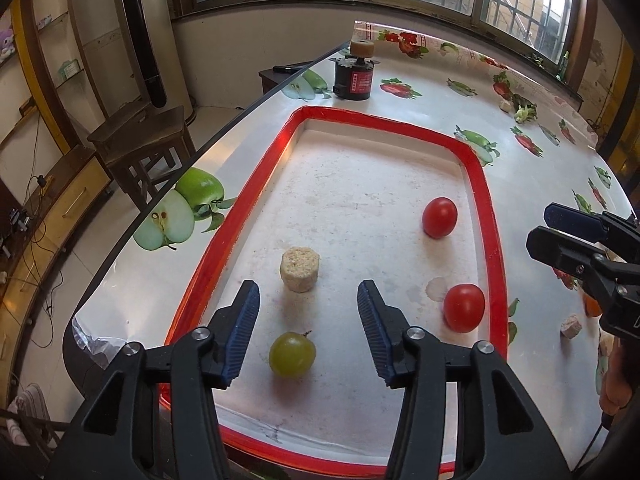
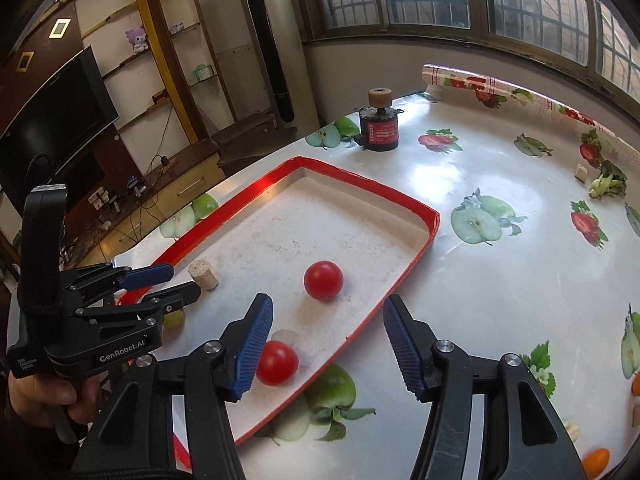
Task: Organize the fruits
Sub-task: 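Open the right tool to drop the tomato while the left tool releases the cork, then withdraw both tools from the tray back toward the table items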
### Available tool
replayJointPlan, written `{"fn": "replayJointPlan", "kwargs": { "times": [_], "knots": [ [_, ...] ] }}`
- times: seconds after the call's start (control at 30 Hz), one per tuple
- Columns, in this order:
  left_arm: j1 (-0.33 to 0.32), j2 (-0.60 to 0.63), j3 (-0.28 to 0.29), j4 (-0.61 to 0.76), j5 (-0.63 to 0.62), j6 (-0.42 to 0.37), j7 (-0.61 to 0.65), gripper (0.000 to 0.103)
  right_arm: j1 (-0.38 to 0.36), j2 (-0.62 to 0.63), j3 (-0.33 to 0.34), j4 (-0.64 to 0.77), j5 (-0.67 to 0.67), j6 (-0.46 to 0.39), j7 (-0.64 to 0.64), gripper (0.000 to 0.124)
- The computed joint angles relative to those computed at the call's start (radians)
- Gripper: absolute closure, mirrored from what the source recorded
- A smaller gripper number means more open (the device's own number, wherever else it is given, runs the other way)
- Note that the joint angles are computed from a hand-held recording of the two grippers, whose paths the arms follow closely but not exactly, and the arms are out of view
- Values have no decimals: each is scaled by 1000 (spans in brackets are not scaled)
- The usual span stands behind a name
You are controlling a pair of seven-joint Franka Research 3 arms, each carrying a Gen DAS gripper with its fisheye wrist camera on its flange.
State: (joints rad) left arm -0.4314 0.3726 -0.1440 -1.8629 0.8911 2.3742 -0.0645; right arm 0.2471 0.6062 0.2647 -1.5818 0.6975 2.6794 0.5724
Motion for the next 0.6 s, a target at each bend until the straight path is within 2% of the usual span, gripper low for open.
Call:
{"fn": "replayJointPlan", "kwargs": {
  "times": [0.27,0.6],
  "knots": [
    [-21,-3,-7,16,28,-2,-17,53,-66,-97,15,-135,106,39,-73,64],
    [-47,27,-9,59,30,27,-5,53,-116,-225,-12,-296,290,76,-206,63]
  ]
}}
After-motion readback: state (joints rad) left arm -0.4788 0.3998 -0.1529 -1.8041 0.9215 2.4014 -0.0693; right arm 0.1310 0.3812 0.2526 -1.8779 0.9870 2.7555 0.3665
